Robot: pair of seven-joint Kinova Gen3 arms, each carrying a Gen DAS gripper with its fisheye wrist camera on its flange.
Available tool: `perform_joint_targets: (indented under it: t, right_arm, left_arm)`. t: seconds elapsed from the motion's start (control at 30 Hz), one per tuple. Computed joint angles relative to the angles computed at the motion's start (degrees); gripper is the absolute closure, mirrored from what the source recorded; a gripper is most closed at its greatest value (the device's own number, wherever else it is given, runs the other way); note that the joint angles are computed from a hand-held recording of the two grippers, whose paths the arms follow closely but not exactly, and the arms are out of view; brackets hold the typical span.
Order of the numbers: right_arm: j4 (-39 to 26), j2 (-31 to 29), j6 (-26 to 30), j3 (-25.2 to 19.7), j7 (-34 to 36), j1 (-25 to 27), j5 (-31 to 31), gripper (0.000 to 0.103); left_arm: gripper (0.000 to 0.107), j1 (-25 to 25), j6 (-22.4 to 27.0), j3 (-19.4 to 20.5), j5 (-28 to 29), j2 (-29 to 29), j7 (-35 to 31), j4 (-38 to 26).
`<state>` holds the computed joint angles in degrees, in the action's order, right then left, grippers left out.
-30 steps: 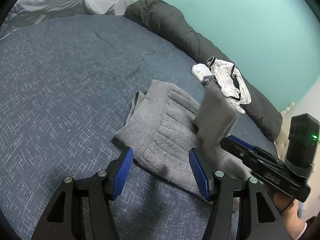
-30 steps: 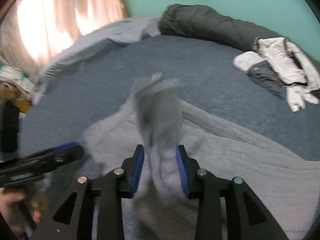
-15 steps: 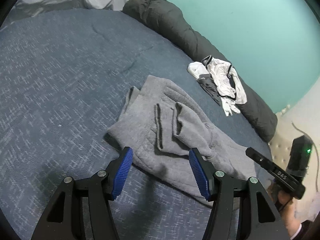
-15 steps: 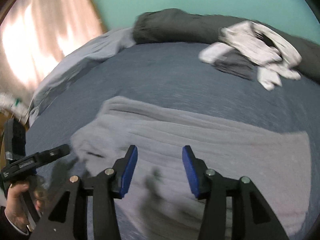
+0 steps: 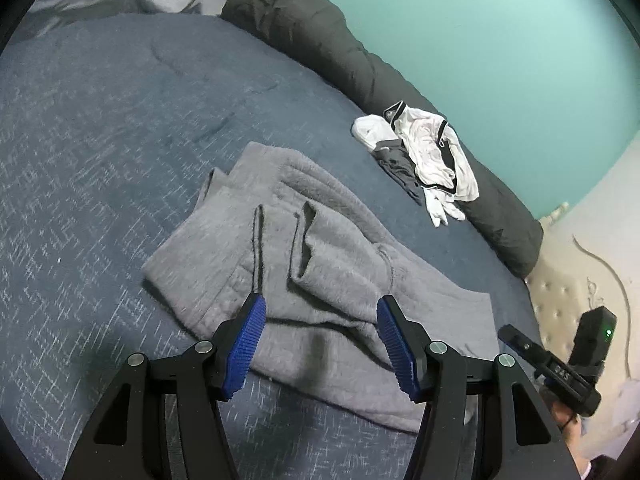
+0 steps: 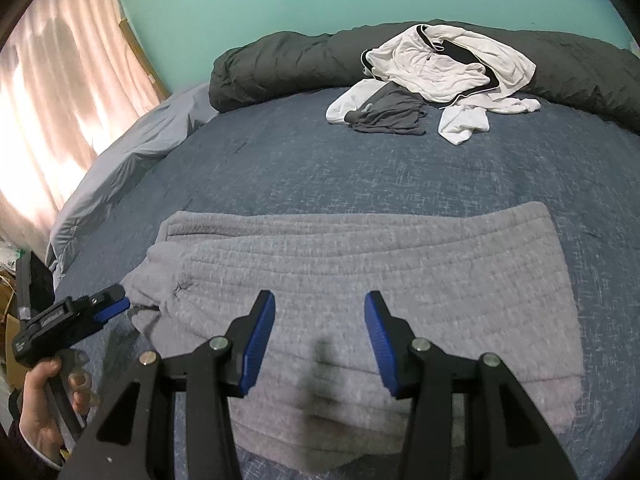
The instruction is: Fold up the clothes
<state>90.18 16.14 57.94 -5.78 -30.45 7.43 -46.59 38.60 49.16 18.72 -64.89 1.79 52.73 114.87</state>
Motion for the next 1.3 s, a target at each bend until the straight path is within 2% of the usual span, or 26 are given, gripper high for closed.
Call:
perform_joint_targets:
  t: [0.07, 0.17, 0.3, 0.47, 0.53, 0.7, 0.8, 1.03, 1.1, 1.17, 1.23, 1.27, 1.3]
  right_arm:
    - [-0.5, 0.4, 0.7, 0.1, -0.1, 0.2, 0.2, 0.056]
    - [-0.6, 0.6, 1.0, 0.2, 0.1, 0.6, 0.1, 0.056]
    - [-0.9, 0.9, 1.2, 0.2, -0.1, 1.0, -0.1, 0.056]
    - [-0.9, 1.0, 1.3, 0.1, -1.0, 1.0, 0.0, 0.056]
    - [-0.9, 0.9, 1.6, 0.1, -0.8, 1.2, -0.1, 0.056]
    - [-0.8, 0.7, 1.9, 0.2, -0.7, 1.2, 0.1, 0.056]
    - [-0.9, 0.9, 2.0, 0.4, -1.0, 1.4, 0.2, 0.056]
    - [-1.0, 1.3, 1.8, 0.6, -2.0, 1.7, 0.5, 0.056]
    - [-1.0, 1.4, 1.8, 0.6, -2.3, 1.8, 0.6, 0.056]
    - [-1.0, 1.4, 1.9, 0.5, -2.5, 1.9, 0.5, 0.056]
    - [-0.8, 1.3, 2.0, 0.4, -2.2, 2.1, 0.3, 0.056]
    - [-0.6, 1.3, 1.9, 0.3, -2.0, 2.1, 0.3, 0.056]
    - [-0.5, 1.2, 1.9, 0.3, -1.9, 2.0, 0.4, 0.056]
  left_arm:
    - [0.048, 0.0, 0.1, 0.0, -0.7, 0.0, 0.6, 0.1]
    - [0.057, -0.4, 0.8, 0.4, -0.6, 0.1, -0.6, -0.4]
    - [0.057, 1.3, 4.7, -0.3, 0.7, 0.9, -4.7, -3.0]
    - [0.059, 0.1, 0.8, -1.2, 0.7, 1.6, -5.7, -2.6]
    - [0.064, -0.2, -0.9, -1.8, 0.2, 1.6, -4.7, -1.8]
    - [0.103, -1.1, -3.8, -2.3, -1.9, 1.0, -0.4, 0.7]
    - [0.107, -1.2, -4.7, -1.9, -5.8, 0.1, 4.5, 2.6]
    - [0.107, 0.0, 2.5, 0.5, -5.2, -0.7, 4.2, 1.3]
    - [0.107, -0.3, 2.4, 0.5, -4.2, -1.2, 4.6, 1.6]
    - [0.107, -1.3, -0.3, 0.1, -4.3, -1.8, 6.6, 2.9]
    - [0.103, -2.3, -2.7, -0.1, -4.0, -1.9, 7.1, 3.4]
    - [0.095, -2.6, -3.2, 0.0, -3.9, -1.6, 6.7, 3.3]
    - [0.080, -2.7, -3.4, 0.1, -3.6, -1.3, 6.0, 2.9]
